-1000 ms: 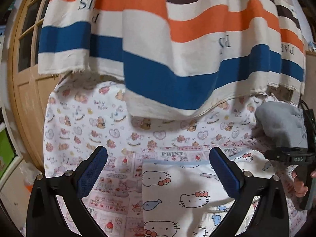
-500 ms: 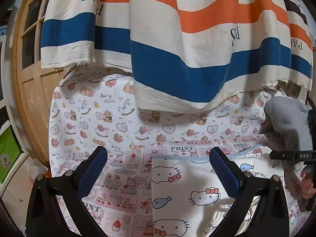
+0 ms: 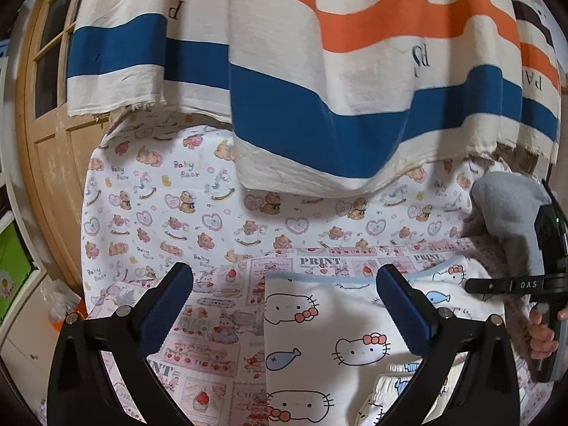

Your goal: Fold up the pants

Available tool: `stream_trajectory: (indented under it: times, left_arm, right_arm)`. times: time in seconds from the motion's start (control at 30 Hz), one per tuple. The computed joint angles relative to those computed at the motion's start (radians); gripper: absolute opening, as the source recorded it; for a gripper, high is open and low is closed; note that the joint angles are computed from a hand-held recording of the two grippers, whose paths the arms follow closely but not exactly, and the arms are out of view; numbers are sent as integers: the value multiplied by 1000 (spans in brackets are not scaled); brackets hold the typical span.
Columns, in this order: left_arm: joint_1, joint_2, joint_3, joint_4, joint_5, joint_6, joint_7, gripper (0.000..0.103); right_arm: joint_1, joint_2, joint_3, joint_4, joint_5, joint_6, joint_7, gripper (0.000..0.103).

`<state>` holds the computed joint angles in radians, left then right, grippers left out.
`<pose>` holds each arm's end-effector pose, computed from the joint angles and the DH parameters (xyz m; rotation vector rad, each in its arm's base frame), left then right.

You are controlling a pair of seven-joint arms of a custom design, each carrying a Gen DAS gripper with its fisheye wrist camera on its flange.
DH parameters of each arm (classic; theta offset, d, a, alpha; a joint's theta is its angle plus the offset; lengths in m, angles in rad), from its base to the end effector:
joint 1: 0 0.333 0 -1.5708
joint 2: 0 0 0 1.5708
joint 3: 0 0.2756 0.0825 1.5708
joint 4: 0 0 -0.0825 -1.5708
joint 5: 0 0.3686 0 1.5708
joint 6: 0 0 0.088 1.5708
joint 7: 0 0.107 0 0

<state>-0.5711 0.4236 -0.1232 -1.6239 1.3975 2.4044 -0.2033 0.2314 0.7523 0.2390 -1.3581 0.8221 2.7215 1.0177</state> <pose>0.5303 -0.4195 0.3915 -1.6637 1.4259 -0.8766 0.6845 0.2684 0.3184 -1.7838 1.3986 0.0651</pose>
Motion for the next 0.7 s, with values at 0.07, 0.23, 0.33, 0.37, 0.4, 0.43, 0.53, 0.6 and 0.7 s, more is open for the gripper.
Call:
stream_trajectory:
  times: [0.07,0.23,0.33,0.37,0.4,0.43,0.53,0.6,0.7]
  left_arm:
    - [1,12,-4,14,-17,0,31,102]
    - [16,0,-5,0,-54,69,36,102]
    - [31,-27,-4,-28,-47,138,8,102]
    - [39,-36,-7,-38,-48,168,6,102]
    - [43,-46,-9,-47,-47,186,3,102]
    - [45,-54,-12,-54,-51,192,7,102]
    - [43,-69,-18,-63,-54,169,27,102]
    - [36,-67,-22,-58,-65,120,42,102]
    - [51,-52,-29,-48,-116,112,75,102]
  right_arm:
    - [16,-8,-13,-10,-15,13,18,11]
    - [-113,-100,156,-118,205,68,-287,6]
    - [-246,-199,302,-218,466,7,-685,6]
    - [-273,-236,320,-253,512,-37,-785,6]
    - [-284,-271,324,-284,533,-71,-853,6]
    - [-280,-300,320,-308,536,-90,-904,6]
    - [-257,-372,281,-374,470,-162,-970,6]
    - [-226,-382,236,-382,390,-206,-914,6]
    - [-176,-385,169,-389,294,-251,-815,6]
